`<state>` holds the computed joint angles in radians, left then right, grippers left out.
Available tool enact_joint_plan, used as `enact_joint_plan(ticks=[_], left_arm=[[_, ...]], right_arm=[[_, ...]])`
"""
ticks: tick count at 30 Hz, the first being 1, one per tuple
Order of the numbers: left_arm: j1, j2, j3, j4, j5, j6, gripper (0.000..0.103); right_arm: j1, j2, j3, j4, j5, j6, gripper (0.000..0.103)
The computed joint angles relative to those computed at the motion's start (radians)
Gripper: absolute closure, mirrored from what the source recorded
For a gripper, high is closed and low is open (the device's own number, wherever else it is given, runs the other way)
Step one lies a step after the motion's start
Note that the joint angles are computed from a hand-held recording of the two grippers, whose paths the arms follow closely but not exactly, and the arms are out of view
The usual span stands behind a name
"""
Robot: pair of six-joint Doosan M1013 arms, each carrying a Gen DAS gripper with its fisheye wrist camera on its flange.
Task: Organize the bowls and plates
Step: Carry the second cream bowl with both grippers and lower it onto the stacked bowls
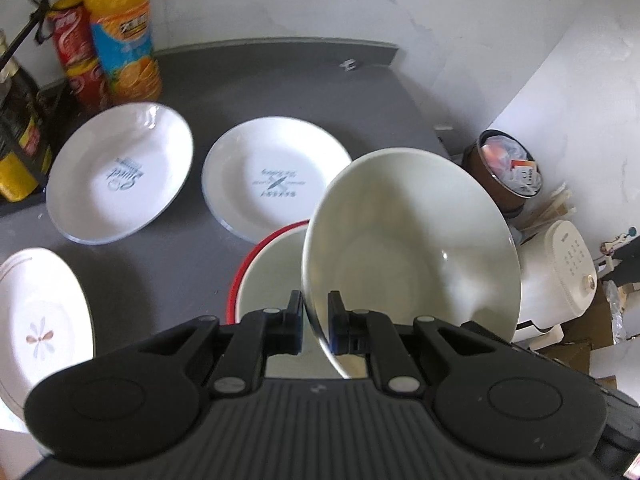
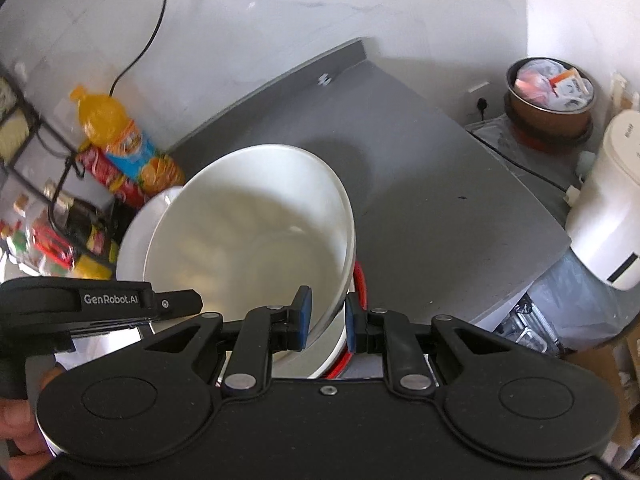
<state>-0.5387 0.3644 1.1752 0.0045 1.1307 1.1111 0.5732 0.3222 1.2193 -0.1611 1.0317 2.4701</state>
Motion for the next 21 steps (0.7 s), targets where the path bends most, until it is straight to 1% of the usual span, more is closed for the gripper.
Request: enact_joint_plan(ticks=[3, 8, 11, 14, 19, 21], left_arm=[[0.004, -0.005, 0.016, 0.004, 0.006, -0.028, 0.093], [0.012, -0.001, 0.024, -0.014, 0.031, -0.062, 0.093], [0.013, -0.001, 0.035, -0.007, 0.027, -0.092, 0.093], [0.018, -0.001, 0.048, -0.013, 0.023, -0.120, 0.093], [0.039, 0.007, 0.050, -0.057, 0.026, -0.156, 0.093], [0.040, 0.011, 0.044, -0.052, 0.030, -0.154, 0.093]], right_arm=[[0.006, 0.014, -0.017, -0.004, 0.033, -0.051, 0.085], [0.005, 0.031, -0.027, 0.032, 0.063, -0.108, 0.085], [0.005, 0.042, -0.036, 0.047, 0.081, -0.142, 0.085], [0.012, 0.050, -0.044, 0.035, 0.089, -0.186, 0.081], [0.013, 0.074, -0.087, 0.037, 0.138, -0.247, 0.077], [0.009, 0.070, -0.082, 0.056, 0.131, -0.255, 0.074]])
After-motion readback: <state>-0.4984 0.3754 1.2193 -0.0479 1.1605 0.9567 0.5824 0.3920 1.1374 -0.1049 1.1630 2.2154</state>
